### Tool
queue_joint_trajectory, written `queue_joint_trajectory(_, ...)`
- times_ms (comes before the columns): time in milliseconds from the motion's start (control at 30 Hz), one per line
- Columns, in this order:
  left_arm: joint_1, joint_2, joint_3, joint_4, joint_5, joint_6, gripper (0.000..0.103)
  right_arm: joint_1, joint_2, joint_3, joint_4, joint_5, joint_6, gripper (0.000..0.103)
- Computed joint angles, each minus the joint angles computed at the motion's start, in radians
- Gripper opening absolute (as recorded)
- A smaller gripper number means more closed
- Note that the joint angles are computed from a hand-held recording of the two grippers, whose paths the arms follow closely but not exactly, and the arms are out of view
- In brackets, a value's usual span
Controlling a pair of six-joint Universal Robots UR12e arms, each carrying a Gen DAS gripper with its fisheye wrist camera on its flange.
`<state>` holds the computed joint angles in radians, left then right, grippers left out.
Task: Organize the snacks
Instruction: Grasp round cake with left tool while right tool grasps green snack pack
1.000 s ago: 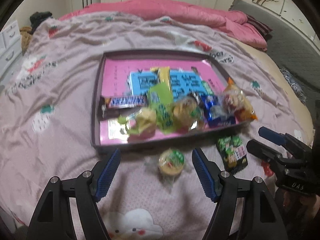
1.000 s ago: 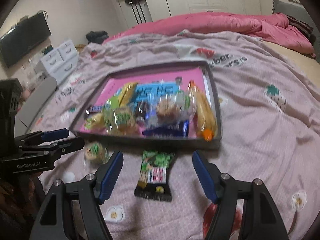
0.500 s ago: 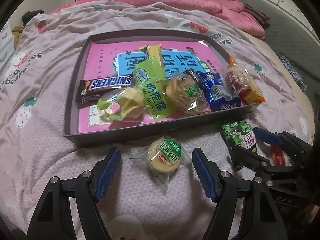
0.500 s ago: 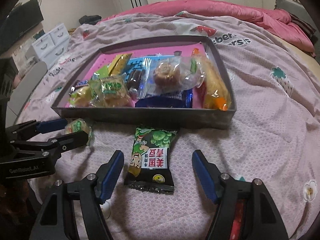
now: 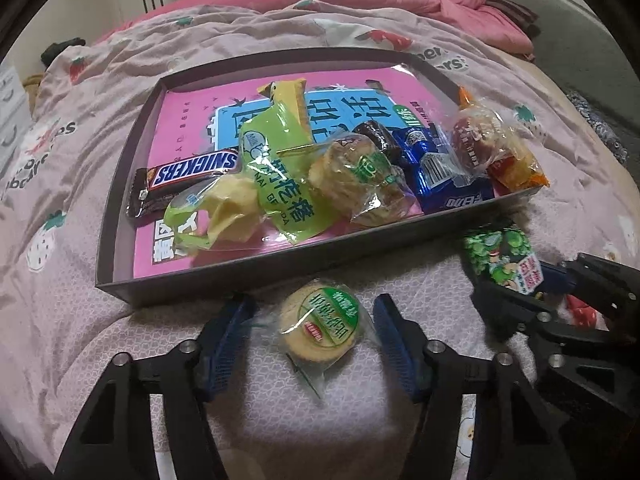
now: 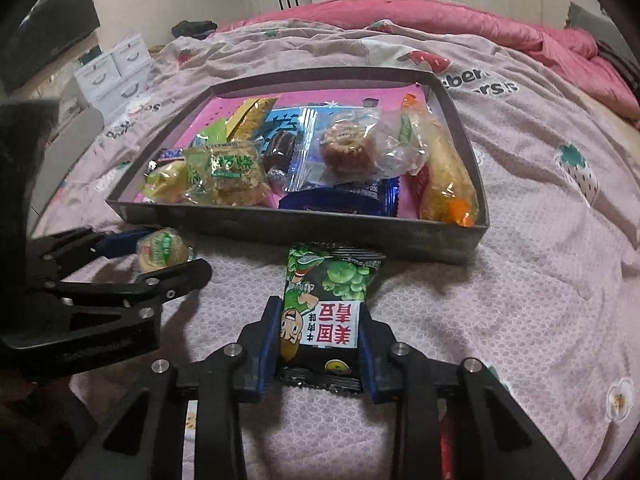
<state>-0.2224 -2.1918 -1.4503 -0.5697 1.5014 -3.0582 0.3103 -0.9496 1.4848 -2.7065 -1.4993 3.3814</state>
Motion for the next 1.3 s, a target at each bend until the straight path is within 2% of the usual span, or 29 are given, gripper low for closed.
queue_joint_trajectory(33, -0.002, 0.000, 0.000, 0.001, 0.009, 0.006, 0.056, -0.003, -0.004, 0.006, -0.007, 0.011, 0.006, 0.033)
queue_joint_trajectory(233, 0.002, 0.008, -0.005, -0.006, -0.002, 0.019, 0.052, -0.008, -0.020, 0.022, -0.033, 0.045, 0.009, 0.032)
queue_joint_trajectory(267, 0.004, 0.010, -0.007, -0.009, -0.009, 0.021, 0.038, -0.009, -0.021, 0.023, -0.036, 0.050, 0.011, 0.032)
queue_joint_trajectory(300, 0.006, 0.013, -0.008, -0.014, -0.020, 0.022, 0.036, -0.010, -0.024, 0.027, -0.043, 0.054, 0.012, 0.032)
queue_joint_trajectory(600, 0.021, 0.045, -0.035, -0.007, -0.083, 0.018, 0.036, -0.012, -0.037, 0.046, -0.120, 0.077, 0.017, 0.032)
queue_joint_trajectory(833, 0.030, 0.077, -0.052, 0.049, -0.109, 0.005, 0.035, -0.017, -0.044, 0.059, -0.213, 0.091, 0.022, 0.032)
queue_joint_trajectory(1300, 0.035, 0.093, -0.051, 0.126, -0.084, -0.029, 0.035, -0.015, -0.039, 0.050, -0.326, 0.088, -0.009, 0.032)
